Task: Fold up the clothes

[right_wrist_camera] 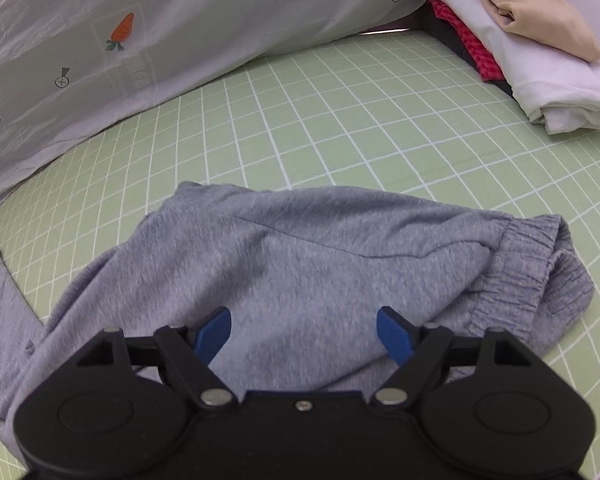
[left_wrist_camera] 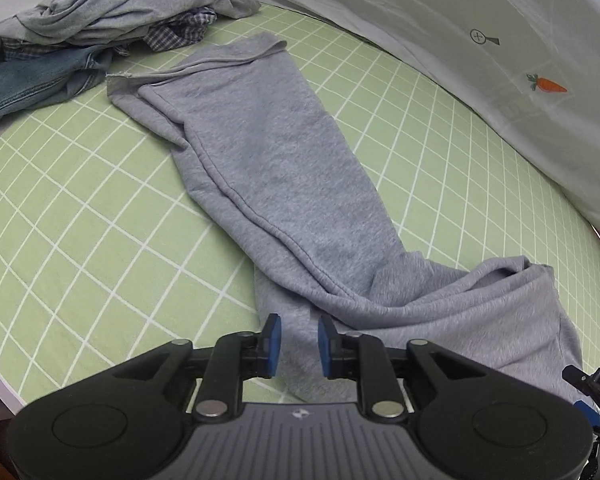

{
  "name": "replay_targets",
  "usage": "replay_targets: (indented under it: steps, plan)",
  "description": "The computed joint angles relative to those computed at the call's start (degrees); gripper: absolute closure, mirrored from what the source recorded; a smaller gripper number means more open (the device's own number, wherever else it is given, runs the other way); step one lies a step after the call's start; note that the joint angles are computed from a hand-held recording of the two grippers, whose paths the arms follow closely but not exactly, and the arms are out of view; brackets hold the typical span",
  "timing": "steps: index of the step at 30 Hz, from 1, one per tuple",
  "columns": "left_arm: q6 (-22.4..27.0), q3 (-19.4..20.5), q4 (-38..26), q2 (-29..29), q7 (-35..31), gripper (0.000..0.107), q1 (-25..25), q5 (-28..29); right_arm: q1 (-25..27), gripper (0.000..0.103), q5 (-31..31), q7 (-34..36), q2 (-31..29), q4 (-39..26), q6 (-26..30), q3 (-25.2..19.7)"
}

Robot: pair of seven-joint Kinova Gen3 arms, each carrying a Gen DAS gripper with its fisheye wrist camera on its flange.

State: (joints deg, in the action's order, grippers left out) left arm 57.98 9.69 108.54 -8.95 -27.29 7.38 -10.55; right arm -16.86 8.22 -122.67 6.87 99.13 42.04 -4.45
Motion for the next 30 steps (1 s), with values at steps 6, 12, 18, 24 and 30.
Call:
replay_targets:
  steps: [6,12,18,24,30]
  plan:
    - [-1.66,-4.28,-0.56,3.25,-0.83,0.076,-3.45,1.54,-0.54,0.02,-3.86,1.93,6.29,-8.25,-0.4,-0.67]
    - [-2.02,-7.88,-2.95,9.02,-8.63,0.075,-6.43,5.94,-1.79,0.03,-9.42,1.25,15.97,-19.54,6.93,-0.29]
    - [-3.84,-8.86,-1.77,10.34,-9.44,0.075,-7.41,7.18,-1.89,0.101,-8.95,2.92,16.44,-19.44,4.26,0.35]
    - [-9.45,-9.15,0.17,9.33,-9.73,0.103,-8.0,7.09,-3.5,0.102,-2.74,2.39,12.87,-18.29,-5.06,3.19]
    - [-16.92,-6.96,-1.55,6.04,-7.0,0.104,-6.96,-0.48,-5.74,0.102,6.66,-4.25,8.88,-18.7,-15.45,7.99]
